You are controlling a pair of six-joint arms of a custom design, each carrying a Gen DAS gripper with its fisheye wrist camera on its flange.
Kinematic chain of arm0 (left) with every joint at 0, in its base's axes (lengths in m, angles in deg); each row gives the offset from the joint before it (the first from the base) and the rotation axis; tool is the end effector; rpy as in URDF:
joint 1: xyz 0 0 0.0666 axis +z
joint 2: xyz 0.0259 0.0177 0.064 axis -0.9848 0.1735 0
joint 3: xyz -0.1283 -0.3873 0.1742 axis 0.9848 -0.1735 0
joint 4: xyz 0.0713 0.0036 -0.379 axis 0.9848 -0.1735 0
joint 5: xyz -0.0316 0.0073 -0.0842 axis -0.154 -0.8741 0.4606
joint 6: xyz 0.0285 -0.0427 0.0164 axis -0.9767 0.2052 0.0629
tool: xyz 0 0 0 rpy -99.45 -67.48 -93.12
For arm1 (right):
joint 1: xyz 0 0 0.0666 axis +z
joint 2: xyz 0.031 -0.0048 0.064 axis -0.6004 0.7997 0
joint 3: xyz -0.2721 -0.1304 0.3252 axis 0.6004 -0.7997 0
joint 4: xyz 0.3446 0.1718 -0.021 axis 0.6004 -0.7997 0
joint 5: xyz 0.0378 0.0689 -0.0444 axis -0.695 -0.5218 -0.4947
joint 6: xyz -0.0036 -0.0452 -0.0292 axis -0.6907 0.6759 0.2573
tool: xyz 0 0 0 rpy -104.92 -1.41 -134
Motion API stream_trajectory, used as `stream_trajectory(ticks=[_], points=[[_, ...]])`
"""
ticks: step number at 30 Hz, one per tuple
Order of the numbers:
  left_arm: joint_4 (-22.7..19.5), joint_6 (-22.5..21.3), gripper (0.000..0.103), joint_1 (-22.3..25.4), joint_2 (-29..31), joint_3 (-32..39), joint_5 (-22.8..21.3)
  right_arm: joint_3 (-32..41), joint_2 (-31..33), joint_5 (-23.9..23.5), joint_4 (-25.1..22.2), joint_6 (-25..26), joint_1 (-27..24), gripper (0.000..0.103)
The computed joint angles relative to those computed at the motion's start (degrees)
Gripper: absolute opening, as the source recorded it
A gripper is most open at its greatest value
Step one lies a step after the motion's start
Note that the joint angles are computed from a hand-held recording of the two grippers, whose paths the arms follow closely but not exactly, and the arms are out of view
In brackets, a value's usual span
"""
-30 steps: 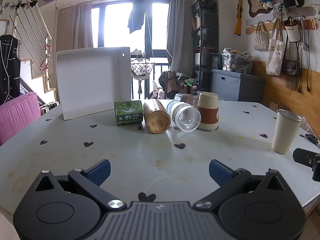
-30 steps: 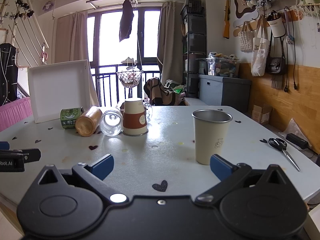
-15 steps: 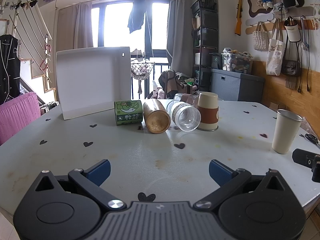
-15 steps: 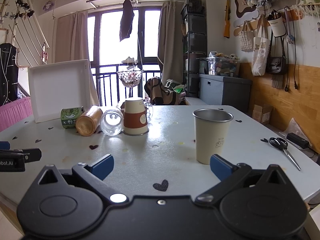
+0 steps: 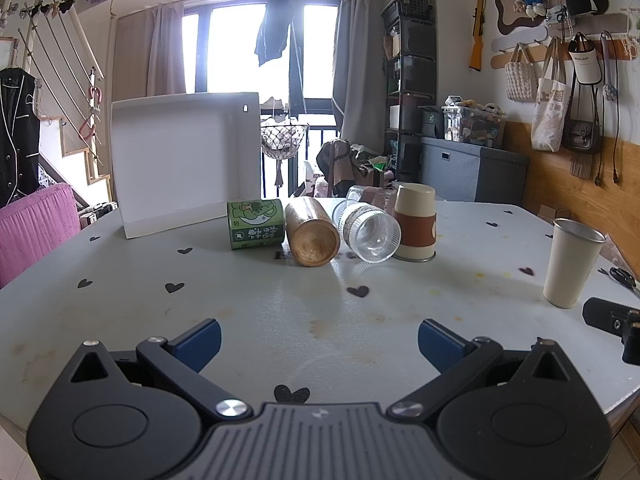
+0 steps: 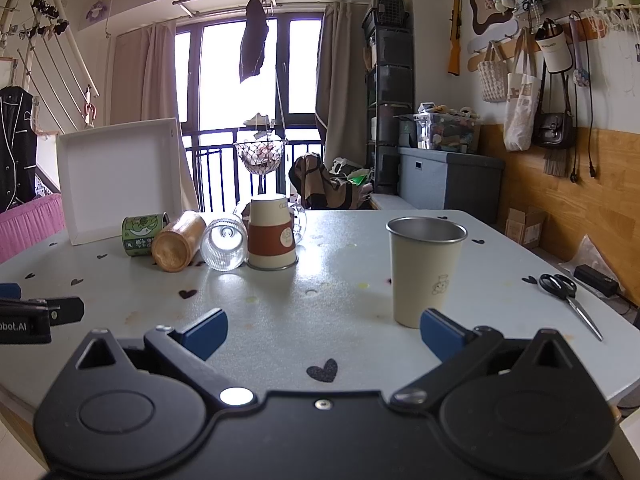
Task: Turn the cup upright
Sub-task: 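Move the right gripper toward the upside-down cream cup with brown sleeve, then close the right gripper around the base of the inverted cup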
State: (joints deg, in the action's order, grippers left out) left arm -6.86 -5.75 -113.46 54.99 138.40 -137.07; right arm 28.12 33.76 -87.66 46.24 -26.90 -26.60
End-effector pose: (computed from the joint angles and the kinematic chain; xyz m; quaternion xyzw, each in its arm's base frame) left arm 0.3354 -0.1890 0.4704 -0.1870 0.8187 0.1158 0.5303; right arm 0.4249 0.0860 0.4704 -0.1843 0.7933 0.1305 0.5655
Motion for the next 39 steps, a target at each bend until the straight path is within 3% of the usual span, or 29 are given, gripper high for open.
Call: stream_trajectory(ticks=[9,17,25,31,36,39], points=[[-0.2,0.8,0.103,1.1,0.9,0.2,0.8,4.3,4.1,-0.7,-1.7,1.5,1.4,0.103],[2.4,-0.7,0.103,4.4,0.3,-1.3,3.7,15.2,11.3,-2.5,-6.3,0.7,3.8,0.103],[5.4,-3.1,0.103,6.9,0.1,-2.7,7.0,33.9,24.0,-0.8,-16.4,-4.3,6.5,0.092],[6.0,-3.4,0.103,8.4,0.0,-3.2,8.6,50.3,34.0,0.7,-26.9,-6.2,8.7,0.089],[5.9,-3.2,0.103,9.7,-0.2,-3.5,9.6,66.1,43.1,1.8,-38.5,-7.9,10.2,0.087],[5.7,-3.0,0.103,10.4,-0.4,-3.8,9.9,73.0,47.2,3.6,-42.6,-8.9,10.8,0.084]])
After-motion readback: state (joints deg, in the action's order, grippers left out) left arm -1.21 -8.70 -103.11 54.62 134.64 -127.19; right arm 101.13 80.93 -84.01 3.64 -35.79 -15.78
